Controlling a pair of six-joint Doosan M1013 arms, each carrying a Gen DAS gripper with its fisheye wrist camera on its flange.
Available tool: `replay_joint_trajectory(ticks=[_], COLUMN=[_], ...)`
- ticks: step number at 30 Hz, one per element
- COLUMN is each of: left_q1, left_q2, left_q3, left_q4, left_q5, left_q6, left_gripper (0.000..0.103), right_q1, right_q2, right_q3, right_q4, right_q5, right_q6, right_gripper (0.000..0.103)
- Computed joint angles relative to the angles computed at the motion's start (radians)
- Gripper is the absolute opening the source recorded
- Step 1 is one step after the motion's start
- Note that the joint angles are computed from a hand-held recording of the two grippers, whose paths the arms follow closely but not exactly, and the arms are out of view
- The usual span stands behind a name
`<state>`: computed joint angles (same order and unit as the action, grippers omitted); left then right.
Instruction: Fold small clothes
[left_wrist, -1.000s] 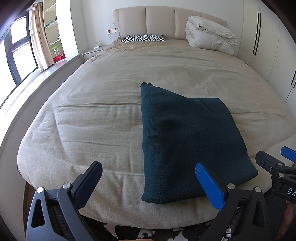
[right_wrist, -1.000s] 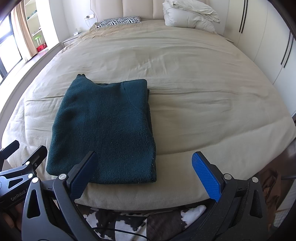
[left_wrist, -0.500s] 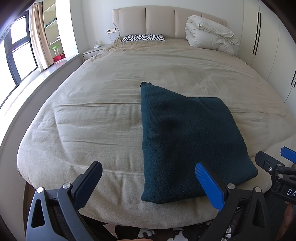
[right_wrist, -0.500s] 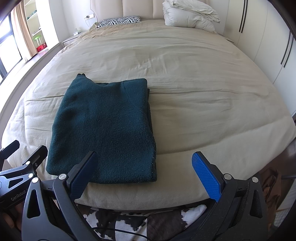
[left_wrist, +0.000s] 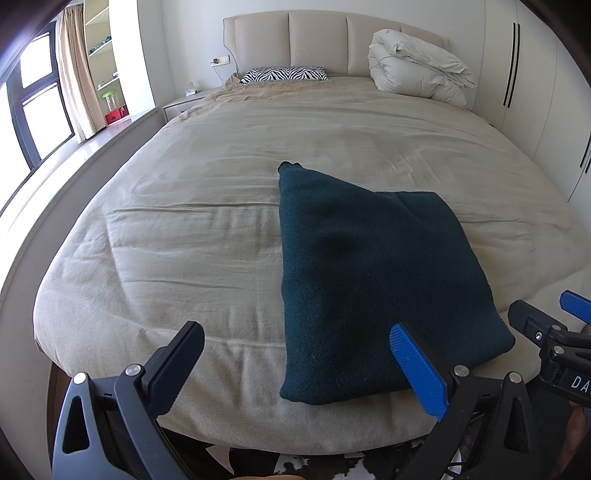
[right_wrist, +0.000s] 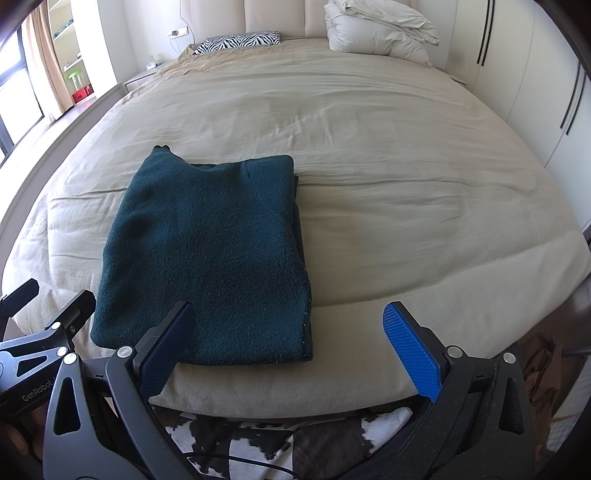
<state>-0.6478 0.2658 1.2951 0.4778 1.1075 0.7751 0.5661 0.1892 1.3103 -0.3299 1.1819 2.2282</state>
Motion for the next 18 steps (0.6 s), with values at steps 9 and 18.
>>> replay_joint_trajectory(ticks=[9,18], left_q1=[0.001,0.009], left_q2=[0.000,0.001], left_q3=[0.000,0.002], left_q4=[-0.003,-0.014], left_q5=[-0.001,-0.003], left_q6=[0.002,0.013], left_gripper=[0.103,0.103], right_q1=[0.000,0.001], right_q2=[0.000,0.000], right_q3=[0.001,0.001], right_q4=[0.001,-0.001], right_q5=[0.000,0.000], right_q6=[0.000,0.002], right_gripper=[0.103,0.103])
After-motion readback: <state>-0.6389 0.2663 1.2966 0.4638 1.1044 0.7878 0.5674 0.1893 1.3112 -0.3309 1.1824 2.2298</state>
